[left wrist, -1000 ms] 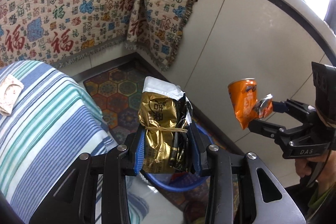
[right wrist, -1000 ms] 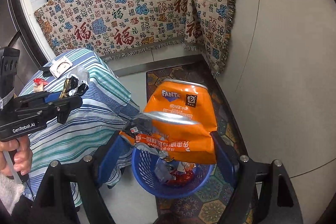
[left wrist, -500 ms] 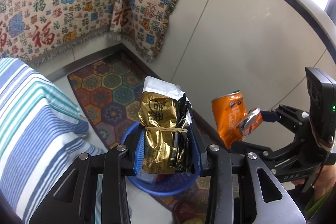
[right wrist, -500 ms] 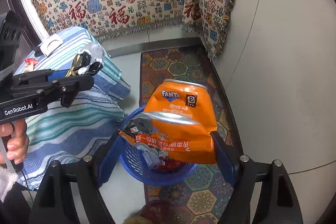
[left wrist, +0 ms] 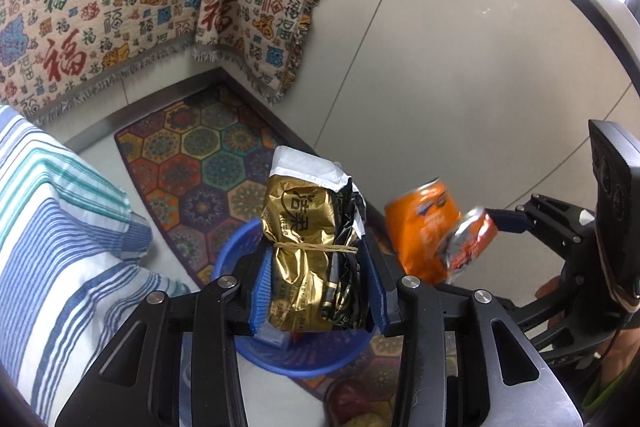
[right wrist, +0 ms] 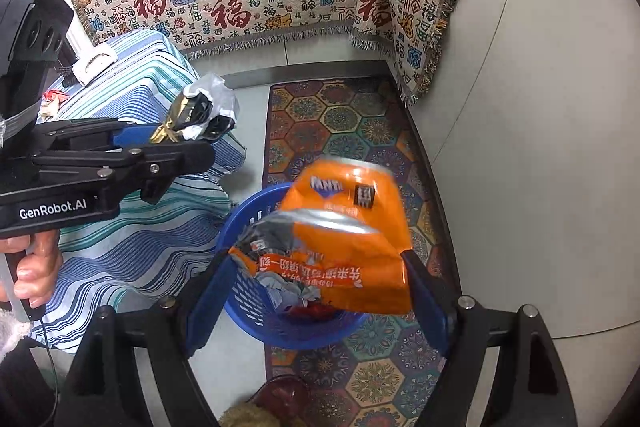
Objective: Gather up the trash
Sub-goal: 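Open both grippers to drop the wrapper and can into the basket, then move both tools back over the remaining trash on the table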
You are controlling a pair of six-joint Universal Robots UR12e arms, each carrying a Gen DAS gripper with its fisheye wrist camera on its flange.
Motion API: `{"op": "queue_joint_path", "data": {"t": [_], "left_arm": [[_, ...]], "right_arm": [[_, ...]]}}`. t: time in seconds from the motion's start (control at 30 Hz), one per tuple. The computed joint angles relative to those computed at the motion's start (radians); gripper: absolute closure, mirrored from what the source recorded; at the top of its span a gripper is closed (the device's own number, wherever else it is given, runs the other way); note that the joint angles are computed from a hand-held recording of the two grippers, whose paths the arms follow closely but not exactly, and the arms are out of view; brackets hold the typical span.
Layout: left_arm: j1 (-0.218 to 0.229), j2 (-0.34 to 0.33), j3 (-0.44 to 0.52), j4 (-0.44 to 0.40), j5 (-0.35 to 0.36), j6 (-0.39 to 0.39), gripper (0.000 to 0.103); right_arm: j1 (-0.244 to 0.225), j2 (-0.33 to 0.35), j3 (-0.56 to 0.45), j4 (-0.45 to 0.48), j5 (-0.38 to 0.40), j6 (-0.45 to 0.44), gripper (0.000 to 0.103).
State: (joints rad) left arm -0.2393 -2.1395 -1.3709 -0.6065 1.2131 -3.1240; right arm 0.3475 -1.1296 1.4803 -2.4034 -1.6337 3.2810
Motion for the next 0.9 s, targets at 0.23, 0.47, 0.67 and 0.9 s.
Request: {"op": "queue_joint_path", "data": {"t": [0.23, 0.47, 0.67, 0.9], "left_arm": [[0.003, -0.014, 0.007, 0.01, -0.021, -0.04, 0.029], [0.02, 0.019, -0.031, 0.034, -0.028, -0.083, 0.026], [0.06, 0.131, -0.16, 0.156, 0.033, -0.114, 0.013], [0.157, 0.263, -0.338, 0.209, 0.23, -0.15, 0.007]], "right_arm": [[0.007, 0.005, -0.001, -0.011, -0.042, 0.0, 0.018], [0.009, -0.006, 0.014, -0.098, -0.084, 0.051, 0.018], [0.033, -0.013, 0.03, -0.297, -0.116, 0.04, 0.018], [0.096, 0.043, -0.044, -0.432, -0.105, -0.037, 0.018]]}}
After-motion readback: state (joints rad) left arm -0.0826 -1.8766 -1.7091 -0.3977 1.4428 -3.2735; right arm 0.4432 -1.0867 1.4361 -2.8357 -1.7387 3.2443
